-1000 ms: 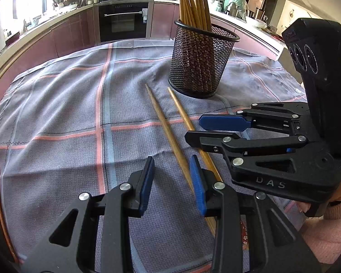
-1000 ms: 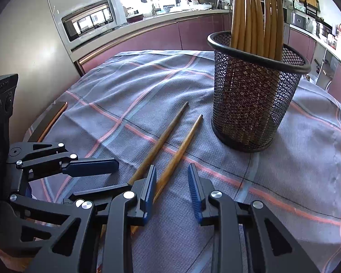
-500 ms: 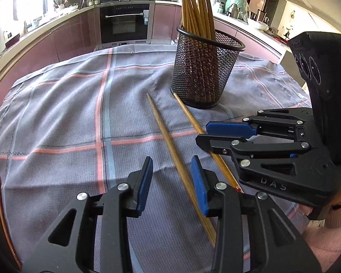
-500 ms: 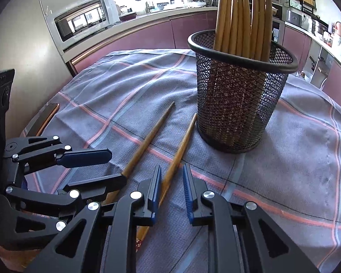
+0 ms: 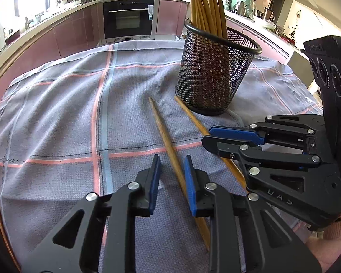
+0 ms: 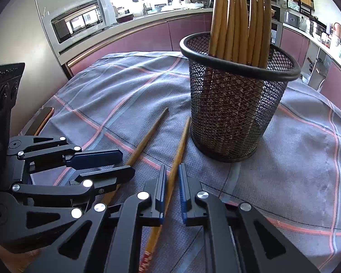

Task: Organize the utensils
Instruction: 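Close the left gripper on a chopstick while the right gripper grasps the other chopstick, then lift the left gripper's chopstick upright over the mesh cup while the right gripper carries its own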

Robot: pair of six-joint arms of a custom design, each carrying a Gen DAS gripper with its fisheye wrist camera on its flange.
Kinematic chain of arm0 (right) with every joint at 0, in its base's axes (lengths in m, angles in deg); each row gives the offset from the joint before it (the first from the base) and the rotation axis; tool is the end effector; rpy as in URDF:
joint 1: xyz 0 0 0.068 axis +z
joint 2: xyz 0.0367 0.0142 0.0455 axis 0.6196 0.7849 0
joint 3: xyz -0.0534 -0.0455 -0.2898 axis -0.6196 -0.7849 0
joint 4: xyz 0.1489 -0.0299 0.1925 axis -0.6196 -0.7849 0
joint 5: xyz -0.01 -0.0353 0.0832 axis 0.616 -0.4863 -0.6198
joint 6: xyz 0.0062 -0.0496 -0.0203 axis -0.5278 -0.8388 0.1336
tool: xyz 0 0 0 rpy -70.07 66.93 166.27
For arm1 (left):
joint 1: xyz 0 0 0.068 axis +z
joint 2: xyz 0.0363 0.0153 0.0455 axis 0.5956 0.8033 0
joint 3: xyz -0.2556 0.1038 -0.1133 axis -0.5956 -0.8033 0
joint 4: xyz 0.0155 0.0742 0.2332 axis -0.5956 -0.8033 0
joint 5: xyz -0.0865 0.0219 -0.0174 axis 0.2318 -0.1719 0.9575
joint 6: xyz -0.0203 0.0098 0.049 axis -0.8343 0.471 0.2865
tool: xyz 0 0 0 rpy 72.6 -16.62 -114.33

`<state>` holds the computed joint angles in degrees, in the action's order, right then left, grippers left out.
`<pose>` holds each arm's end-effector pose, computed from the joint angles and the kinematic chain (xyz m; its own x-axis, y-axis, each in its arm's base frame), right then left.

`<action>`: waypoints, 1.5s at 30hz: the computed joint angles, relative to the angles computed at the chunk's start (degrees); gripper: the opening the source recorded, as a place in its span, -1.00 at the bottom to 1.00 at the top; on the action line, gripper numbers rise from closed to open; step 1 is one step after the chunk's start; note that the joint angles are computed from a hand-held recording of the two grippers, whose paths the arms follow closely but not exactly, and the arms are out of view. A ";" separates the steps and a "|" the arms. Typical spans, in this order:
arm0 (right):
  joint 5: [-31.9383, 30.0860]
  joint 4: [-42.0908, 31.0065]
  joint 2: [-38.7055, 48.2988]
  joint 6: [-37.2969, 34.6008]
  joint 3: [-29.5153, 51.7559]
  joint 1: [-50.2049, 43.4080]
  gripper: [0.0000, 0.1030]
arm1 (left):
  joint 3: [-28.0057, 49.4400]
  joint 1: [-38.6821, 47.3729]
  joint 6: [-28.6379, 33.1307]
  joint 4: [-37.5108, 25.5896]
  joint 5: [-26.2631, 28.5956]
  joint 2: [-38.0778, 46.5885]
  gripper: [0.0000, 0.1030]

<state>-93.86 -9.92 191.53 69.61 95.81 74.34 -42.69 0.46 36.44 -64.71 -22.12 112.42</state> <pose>0.2646 0.2030 0.1530 -0.6105 -0.5179 -0.5992 -0.7229 0.6734 0.1546 0.1701 -0.1125 0.1150 -0.8112 -0.0785 -0.5795 -0.0056 0.9919 -0.1266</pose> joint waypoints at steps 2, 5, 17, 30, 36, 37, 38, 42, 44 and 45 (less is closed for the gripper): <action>-0.15 -0.09 -0.07 0.00 -0.01 -0.13 -0.87 | 0.22 0.54 0.25 -0.09 0.24 0.28 -0.65; -0.20 -0.30 0.09 0.08 0.29 -0.30 -0.88 | 1.00 1.86 0.37 -0.56 1.05 0.59 -0.65; -2.53 0.28 -1.10 -0.96 -0.69 -2.13 -0.90 | 2.11 1.62 -1.12 -0.92 -0.60 1.78 -0.79; -6.82 0.99 -5.98 -1.52 -3.81 -4.19 -0.90 | 0.34 0.52 -2.72 -2.73 -1.34 -3.12 -0.83; -8.91 1.61 -8.09 -1.84 -5.55 -5.17 -0.90 | -1.34 0.85 -2.93 -4.10 -0.42 -8.23 -0.83; -9.30 1.72 -8.61 -1.96 -5.92 -5.35 -0.90 | -1.62 0.80 -2.99 -4.61 -0.37 -9.36 -0.83; -9.62 1.73 -9.15 -2.14 -6.22 -5.54 -0.90 | -1.79 0.61 -3.04 -5.15 -0.54 -10.43 -0.83; -10.74 1.65 -11.18 -2.22 -6.91 -6.46 -0.90 | -2.56 0.00 -3.55 -7.26 -0.76 -14.71 -0.83; -11.11 1.88 -12.12 -2.01 -7.31 -6.72 -0.90 | -2.82 -0.24 -3.76 -8.44 -0.45 -17.09 -0.83; -11.32 1.87 -12.56 -1.93 -7.38 -6.79 -0.90 | -2.89 -0.41 -3.88 -8.96 -0.49 -18.07 -0.83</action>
<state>-105.18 -8.04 178.97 67.68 88.43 67.55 -45.58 0.05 32.56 -73.68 -22.61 94.36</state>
